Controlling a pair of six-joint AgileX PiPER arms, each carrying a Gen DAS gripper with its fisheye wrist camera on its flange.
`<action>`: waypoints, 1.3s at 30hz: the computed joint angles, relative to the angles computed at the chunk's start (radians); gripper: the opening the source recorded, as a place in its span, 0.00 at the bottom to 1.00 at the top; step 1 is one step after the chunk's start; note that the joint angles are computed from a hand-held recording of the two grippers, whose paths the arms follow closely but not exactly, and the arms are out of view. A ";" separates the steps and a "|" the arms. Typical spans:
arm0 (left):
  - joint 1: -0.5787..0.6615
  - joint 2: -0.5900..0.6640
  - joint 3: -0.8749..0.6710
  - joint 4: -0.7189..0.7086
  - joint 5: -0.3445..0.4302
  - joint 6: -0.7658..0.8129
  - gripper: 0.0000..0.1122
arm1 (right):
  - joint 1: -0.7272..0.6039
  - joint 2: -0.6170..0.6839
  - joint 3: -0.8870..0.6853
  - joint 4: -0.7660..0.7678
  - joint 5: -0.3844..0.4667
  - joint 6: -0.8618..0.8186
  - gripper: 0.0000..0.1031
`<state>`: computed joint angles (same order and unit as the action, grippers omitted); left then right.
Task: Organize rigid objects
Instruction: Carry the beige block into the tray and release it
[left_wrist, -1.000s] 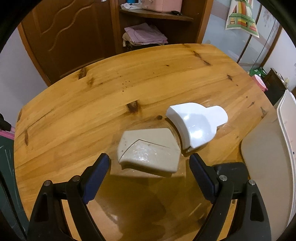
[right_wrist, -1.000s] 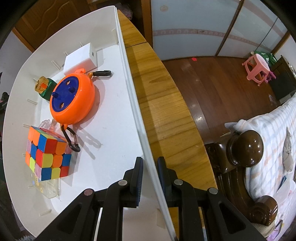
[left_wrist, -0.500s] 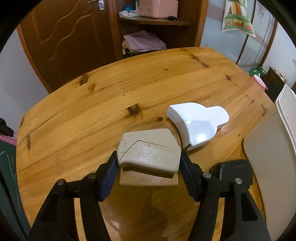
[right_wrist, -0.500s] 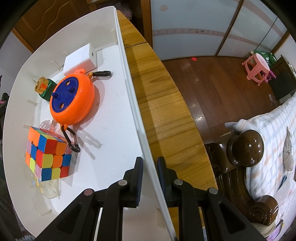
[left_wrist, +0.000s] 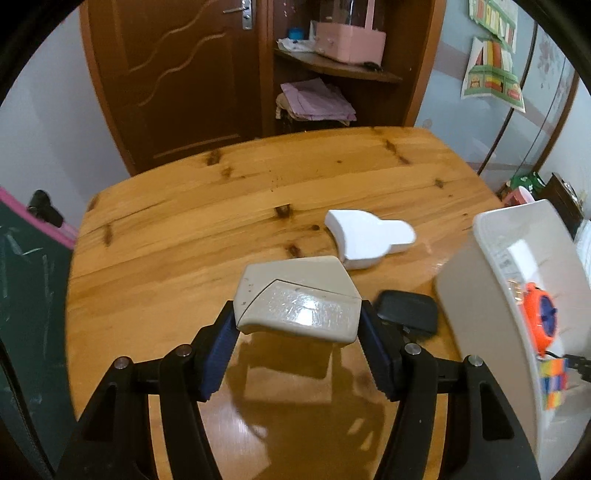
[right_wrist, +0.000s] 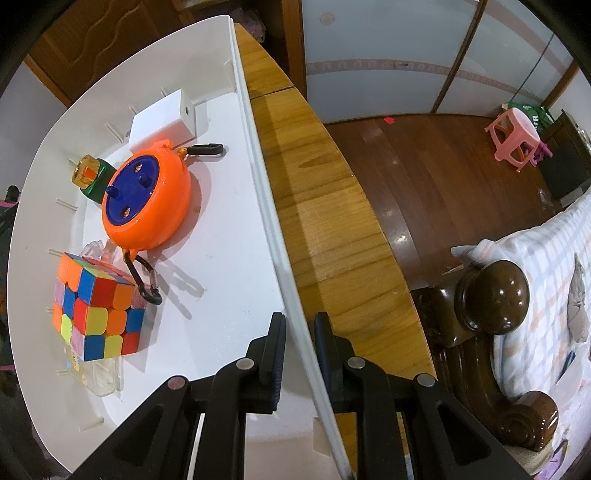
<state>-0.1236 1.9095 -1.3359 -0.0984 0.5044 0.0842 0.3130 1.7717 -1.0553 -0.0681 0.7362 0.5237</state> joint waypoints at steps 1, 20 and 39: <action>-0.010 -0.032 0.019 0.021 0.013 -0.036 0.60 | -0.001 -0.002 0.003 0.000 -0.005 -0.002 0.17; -0.271 -0.415 0.132 0.223 0.263 -0.434 0.60 | -0.039 -0.023 0.056 0.077 -0.087 -0.093 0.17; -0.545 -0.285 0.067 0.165 0.236 -0.527 0.60 | -0.059 -0.055 0.116 0.127 -0.136 -0.182 0.17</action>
<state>-0.6681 1.6240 -1.2694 0.0666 0.7407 -0.4428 0.2540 1.7170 -0.9389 0.0587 0.6003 0.3416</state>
